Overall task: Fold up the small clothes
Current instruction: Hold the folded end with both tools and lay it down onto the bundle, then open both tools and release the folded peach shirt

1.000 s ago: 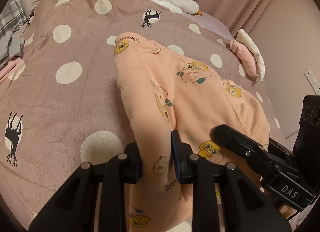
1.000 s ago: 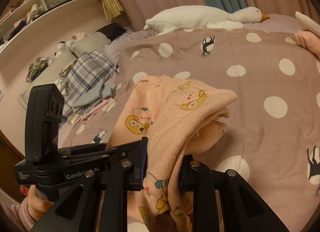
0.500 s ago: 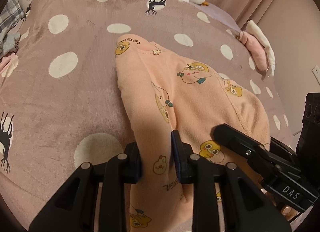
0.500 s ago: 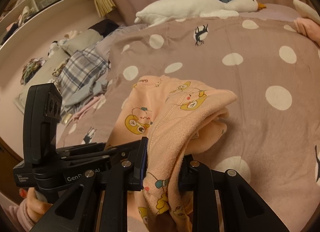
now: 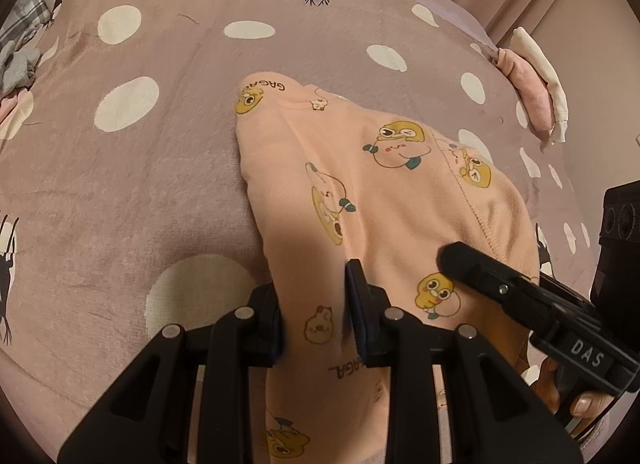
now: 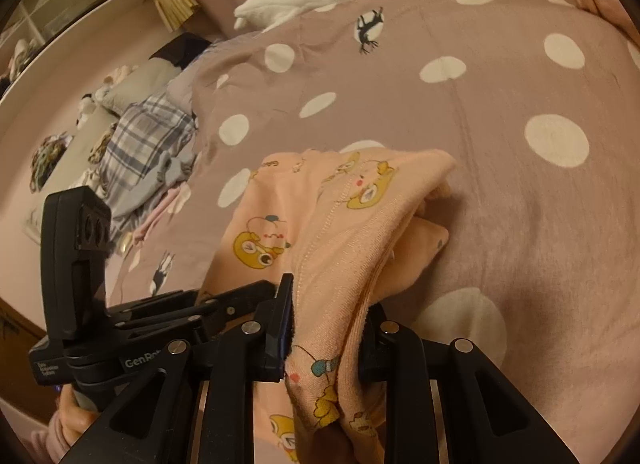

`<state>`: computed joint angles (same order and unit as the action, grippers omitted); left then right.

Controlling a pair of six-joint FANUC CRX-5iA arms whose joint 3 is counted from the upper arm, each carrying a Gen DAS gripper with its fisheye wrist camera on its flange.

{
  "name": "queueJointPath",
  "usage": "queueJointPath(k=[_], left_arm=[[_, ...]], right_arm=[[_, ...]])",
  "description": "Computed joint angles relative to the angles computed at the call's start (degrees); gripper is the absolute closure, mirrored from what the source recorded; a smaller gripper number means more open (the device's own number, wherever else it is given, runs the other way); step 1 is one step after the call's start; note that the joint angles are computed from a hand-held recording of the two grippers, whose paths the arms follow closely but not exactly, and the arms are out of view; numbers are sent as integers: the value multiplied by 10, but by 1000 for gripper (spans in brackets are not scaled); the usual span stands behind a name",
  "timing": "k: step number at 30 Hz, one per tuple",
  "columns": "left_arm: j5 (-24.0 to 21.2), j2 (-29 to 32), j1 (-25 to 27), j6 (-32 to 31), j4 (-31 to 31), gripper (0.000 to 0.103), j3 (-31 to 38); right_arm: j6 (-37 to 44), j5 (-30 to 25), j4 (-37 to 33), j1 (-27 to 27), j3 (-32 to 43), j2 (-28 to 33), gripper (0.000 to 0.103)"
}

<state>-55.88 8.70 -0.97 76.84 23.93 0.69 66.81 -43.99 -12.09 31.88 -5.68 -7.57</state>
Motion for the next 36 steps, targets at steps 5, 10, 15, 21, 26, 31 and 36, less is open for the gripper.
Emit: queueJointPath(k=[5,10,15,21,26,31,36], left_arm=[[1,0,0,5,-8,70,-1],[1,-1,-1,12,-19,66,1],[-1,-1,-1,18,-31,61,5],[-4,-1,-2,32,-50,50,11],[-8,-3,0,41,-58,43,11],[-11,-8,2,50,-66,38,9],[-14,-16,4,54,-70,37,3]], right_arm=[[-11,-11,-13,-12,0,2,78],[-25,-18,-7,-13,-1,3,78],[-29,-22,-14,-20,1,5,78],[-40,-26,-12,-23,-1,5,76],[-49,-29,-13,-28,-4,2,73],[-59,-27,-10,-29,-12,-5,72],[-68,-28,-4,-30,-16,-10,71]])
